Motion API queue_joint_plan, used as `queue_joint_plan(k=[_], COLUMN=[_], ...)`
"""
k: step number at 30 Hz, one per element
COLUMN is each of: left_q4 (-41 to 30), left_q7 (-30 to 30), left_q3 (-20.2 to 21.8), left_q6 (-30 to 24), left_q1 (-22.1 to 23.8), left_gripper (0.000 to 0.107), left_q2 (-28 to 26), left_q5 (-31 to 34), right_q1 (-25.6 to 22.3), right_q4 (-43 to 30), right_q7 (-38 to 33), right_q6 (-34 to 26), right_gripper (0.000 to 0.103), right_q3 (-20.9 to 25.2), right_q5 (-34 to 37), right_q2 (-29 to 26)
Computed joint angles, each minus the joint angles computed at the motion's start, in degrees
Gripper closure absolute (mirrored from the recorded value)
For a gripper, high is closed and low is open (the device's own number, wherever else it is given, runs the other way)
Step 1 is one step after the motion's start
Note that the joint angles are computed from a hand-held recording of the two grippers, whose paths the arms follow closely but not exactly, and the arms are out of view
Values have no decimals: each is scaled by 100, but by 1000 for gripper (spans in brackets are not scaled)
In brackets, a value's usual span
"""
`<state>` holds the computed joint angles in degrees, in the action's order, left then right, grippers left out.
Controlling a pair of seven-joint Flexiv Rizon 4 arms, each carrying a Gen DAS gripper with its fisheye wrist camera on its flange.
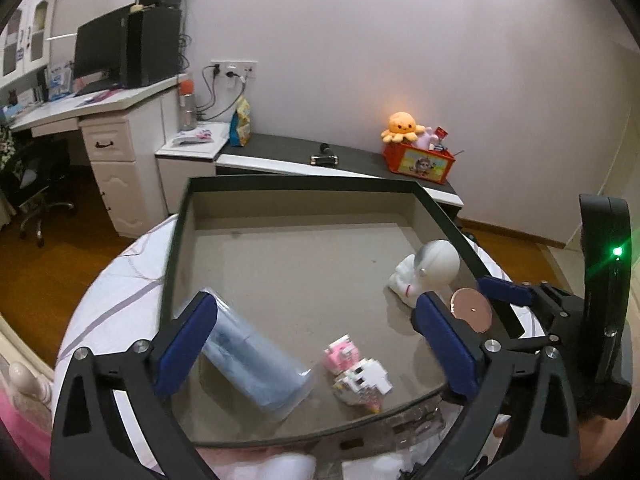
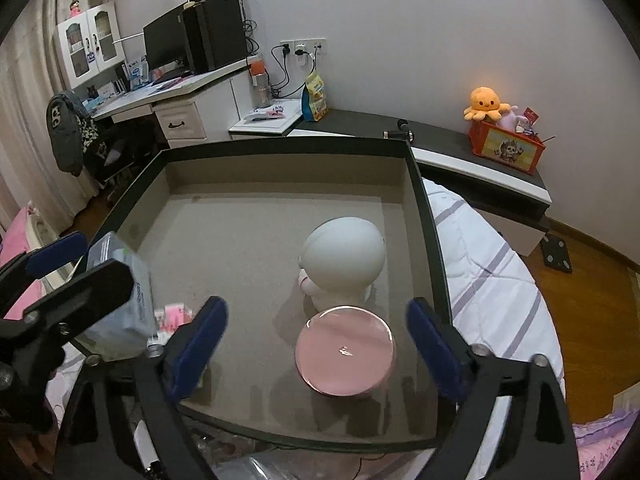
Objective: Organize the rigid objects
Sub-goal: 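Carry the block cat and pink tin into the box and release both, then withdraw both tools from the box toward the remaining items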
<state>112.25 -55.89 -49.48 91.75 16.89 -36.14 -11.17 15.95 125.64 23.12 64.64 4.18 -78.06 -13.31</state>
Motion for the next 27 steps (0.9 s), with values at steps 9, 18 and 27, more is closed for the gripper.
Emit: queue_joint_plan(k=[9,18,27], left_q4=[691,1338,1905], left_q7=[-472,-1068,-1694], left_q3=[-545,-1337,-2330], left_q6=[520,613,758], left_q1=[957,2175,3457], left_gripper=[4,4,4], left_q2=[447,976,1187], left_q5=[414,1022,1684], right_q1=[27,492,1149], right_q4=[235,433,545], right_q7=[965,1336,1467], right_q6=[-347,-1446,-2543], right_gripper=[0,0,0], right_q3=[221,769,1264], right_q5=[-578,-392,166], right_q2=[498,1099,1385])
